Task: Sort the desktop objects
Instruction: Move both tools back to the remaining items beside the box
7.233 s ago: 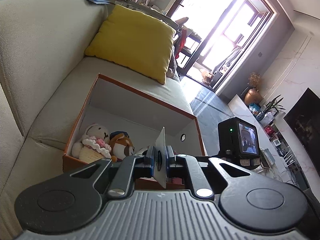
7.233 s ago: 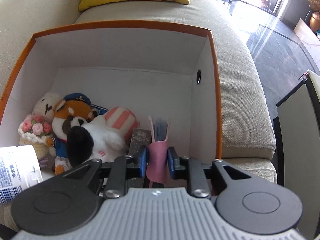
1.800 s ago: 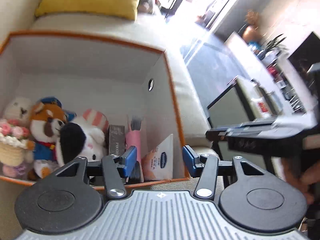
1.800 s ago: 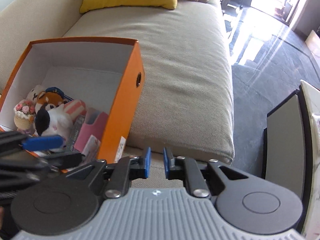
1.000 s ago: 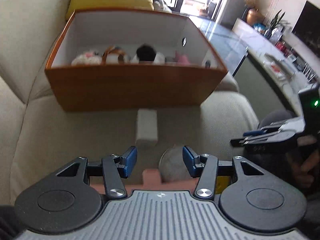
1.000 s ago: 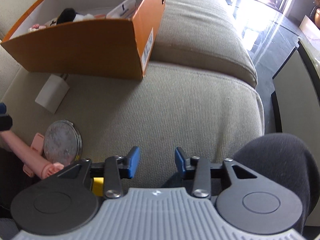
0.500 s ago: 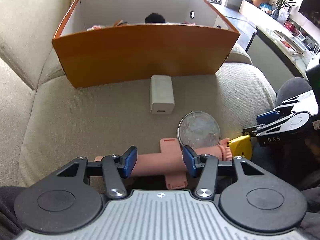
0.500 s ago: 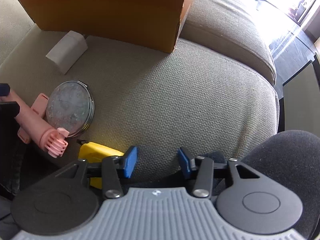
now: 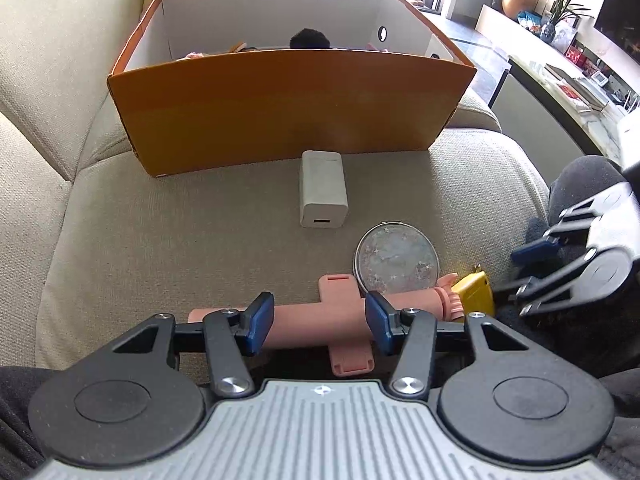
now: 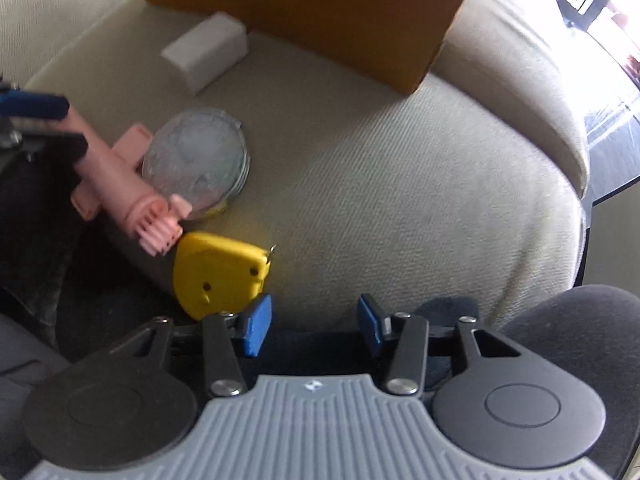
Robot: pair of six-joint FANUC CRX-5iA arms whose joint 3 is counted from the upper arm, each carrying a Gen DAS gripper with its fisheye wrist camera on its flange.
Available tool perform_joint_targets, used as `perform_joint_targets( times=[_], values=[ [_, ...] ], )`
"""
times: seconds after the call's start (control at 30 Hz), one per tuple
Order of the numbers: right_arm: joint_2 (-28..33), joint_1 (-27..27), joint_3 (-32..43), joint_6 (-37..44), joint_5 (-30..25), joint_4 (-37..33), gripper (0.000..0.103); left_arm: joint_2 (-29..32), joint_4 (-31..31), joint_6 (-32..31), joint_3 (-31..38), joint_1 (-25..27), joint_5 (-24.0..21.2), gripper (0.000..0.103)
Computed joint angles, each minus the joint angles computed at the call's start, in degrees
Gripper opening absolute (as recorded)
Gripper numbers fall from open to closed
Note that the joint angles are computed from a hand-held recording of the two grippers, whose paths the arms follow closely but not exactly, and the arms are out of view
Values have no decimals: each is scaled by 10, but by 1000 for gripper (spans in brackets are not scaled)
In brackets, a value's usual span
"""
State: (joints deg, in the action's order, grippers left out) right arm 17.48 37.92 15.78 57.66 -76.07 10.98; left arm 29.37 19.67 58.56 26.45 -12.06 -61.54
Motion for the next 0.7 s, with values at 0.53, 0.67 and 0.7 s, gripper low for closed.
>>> perform_joint_targets(
  times=[0.53, 0.67, 0.7],
  values=[
    [22, -2, 14, -76, 28, 80, 41, -11, 9, -2, -17, 4, 14, 59],
    [10, -23, 31, -83, 23, 21, 46, -15, 24, -9, -27, 9, 17, 59],
    [7, -30, 35, -88, 18, 0, 49, -15, 27, -12, -28, 10, 16, 59]
  ],
)
